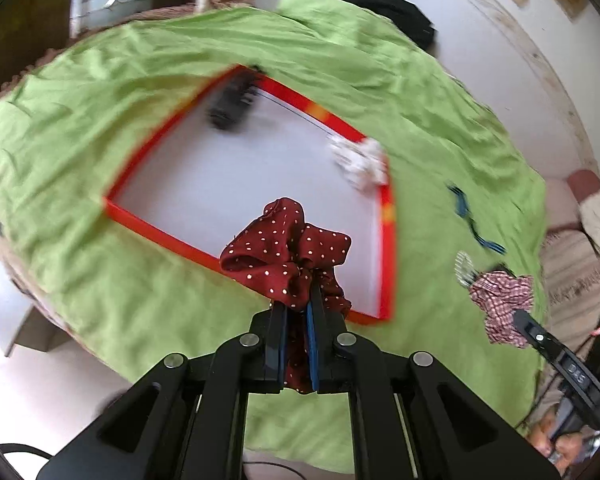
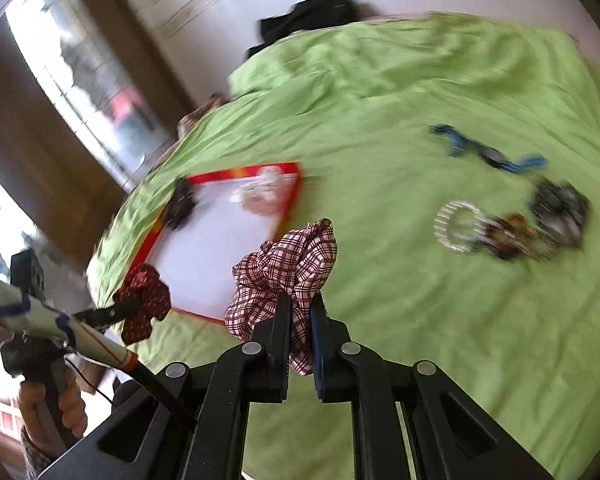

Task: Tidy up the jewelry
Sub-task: 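Carry both scrunchies into the tray and open both grippers, then withdraw both grippers from the tray toward the remaining items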

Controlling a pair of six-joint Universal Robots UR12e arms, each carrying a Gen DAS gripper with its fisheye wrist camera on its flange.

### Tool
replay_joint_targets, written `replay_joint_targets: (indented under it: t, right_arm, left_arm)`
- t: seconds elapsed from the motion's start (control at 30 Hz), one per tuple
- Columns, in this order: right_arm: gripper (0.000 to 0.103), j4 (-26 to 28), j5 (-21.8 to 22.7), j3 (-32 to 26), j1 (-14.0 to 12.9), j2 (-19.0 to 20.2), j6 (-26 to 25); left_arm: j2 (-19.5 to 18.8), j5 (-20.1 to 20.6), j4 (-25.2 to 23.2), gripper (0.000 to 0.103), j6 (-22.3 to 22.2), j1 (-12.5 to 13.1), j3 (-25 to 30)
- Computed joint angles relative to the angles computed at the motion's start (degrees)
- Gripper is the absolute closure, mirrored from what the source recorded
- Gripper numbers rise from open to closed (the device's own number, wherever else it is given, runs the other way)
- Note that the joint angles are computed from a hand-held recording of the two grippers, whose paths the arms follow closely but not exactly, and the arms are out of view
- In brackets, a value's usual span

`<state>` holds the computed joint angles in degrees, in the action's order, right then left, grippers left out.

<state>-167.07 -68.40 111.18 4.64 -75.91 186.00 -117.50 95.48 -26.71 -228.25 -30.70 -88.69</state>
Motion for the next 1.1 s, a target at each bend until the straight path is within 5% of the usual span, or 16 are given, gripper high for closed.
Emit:
replay_joint_targets:
  t: [0.33, 0.7, 0.83, 0.9, 1.1]
  right_arm:
    - [0.093, 7.35, -3.96, -10.51, 7.87, 7.84, -4.74]
    - [0.092, 12.23, -3.11, -12.84, 8.42, 10.73, -3.98]
    - [0.075, 13.18, -2.48, -12.68, 8.29, 10.55, -4.15]
    - [0.057, 11.89, -1.34, -11.69, 7.84, 9.76, -4.44]
    - [0.048, 5.24, -4.65, -8.22, 7.33, 7.69, -3.91]
  left_arm:
    - [-0.69, 3.48, -6.58, 0.095, 4.46, 3.18, 1.73]
    - [-3.3, 2.2, -10.78, 0.095, 5.76, 4.4, 4.75]
    - [-2.88, 1.93, -10.14, 0.089, 4.02, 4.61, 3.98]
    - [-2.29, 2.38, -8.88, 0.072, 3.4, 4.41, 3.2]
    - [0.06, 3.58, -3.15, 0.06, 1.07, 3.68, -0.05]
